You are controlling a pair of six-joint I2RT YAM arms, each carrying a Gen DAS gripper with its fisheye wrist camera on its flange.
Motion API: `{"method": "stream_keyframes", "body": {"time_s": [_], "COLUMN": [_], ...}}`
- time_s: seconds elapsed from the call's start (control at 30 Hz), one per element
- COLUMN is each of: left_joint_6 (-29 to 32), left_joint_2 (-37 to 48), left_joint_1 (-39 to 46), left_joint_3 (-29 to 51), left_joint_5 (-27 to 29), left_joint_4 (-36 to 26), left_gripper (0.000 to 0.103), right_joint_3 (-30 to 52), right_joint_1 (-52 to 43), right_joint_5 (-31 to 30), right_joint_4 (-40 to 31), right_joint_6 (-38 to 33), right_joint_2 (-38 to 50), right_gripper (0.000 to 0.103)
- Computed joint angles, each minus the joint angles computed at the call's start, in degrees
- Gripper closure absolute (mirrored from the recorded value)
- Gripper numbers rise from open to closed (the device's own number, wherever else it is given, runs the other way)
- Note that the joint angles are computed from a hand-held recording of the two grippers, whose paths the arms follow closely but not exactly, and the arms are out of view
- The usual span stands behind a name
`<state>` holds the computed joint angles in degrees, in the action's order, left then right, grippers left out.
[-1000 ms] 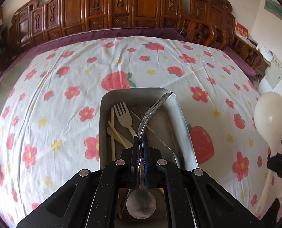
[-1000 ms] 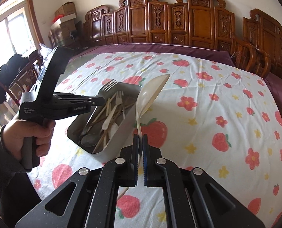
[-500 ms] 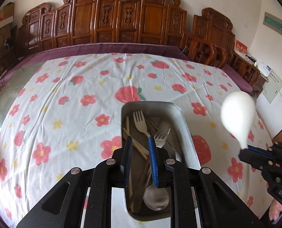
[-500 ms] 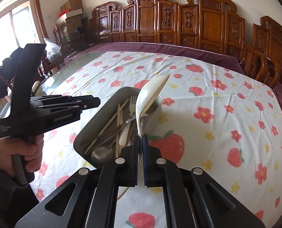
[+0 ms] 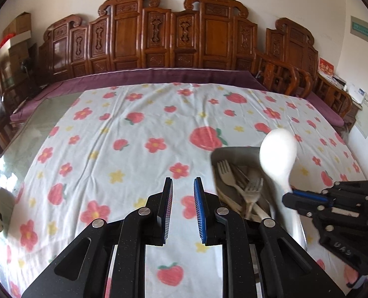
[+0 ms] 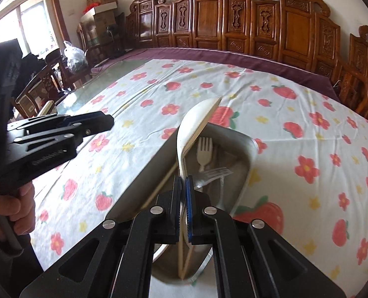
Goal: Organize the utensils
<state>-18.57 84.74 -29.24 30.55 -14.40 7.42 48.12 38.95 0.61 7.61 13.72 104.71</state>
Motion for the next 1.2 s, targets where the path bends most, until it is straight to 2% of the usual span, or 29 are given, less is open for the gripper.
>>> {"method": "stream_keyframes", "body": {"time_s": [0.3,0.53,0.83,1.07,1.13,1.17,1.2], "left_joint_6": [0.79,0.87,1.18,0.59,0.46,0.38,0.37], "left_joint_2": [-1.43,-1.39,-0.21,1.30,1.50,1.43,1.27], "left_joint_1": [4.77,5.30,4.64,2.01,1.07,0.64,0.03], "left_joint_3": [-1.26,-1.42,-1.33,-0.73,-0.76,-0.77,-0.84], "left_joint_5": [2.64,2.97,2.51,0.90,0.60,0.36,-0.16], "left_joint_4": [0.67,0.75,1.32,1.73,2.21,2.28,2.37], "left_gripper": [0.086,0.086,0.086,0.084,0.077,0.075,0.075], "right_joint_3": [6.84,8.57,4.24,-5.27,-8.81,-10.42,-12.74], "right_joint_1": [1.53,1.25,-0.01,-1.32,-1.73,-1.86,-2.30], "right_joint_5": [-2.54,-3.03,-3.08,0.31,1.49,2.14,2.37], "right_joint_4": [0.54,-0.28,2.83,8.57,10.90,11.95,13.56], "right_joint_6": [1.25,1.97,1.29,0.44,0.09,-0.14,-0.20], "right_joint_2": [9.26,11.38,8.28,1.62,-0.58,-1.60,-3.01], "right_gripper": [0.098,0.097,0.096,0.096,0.089,0.076,0.069]}}
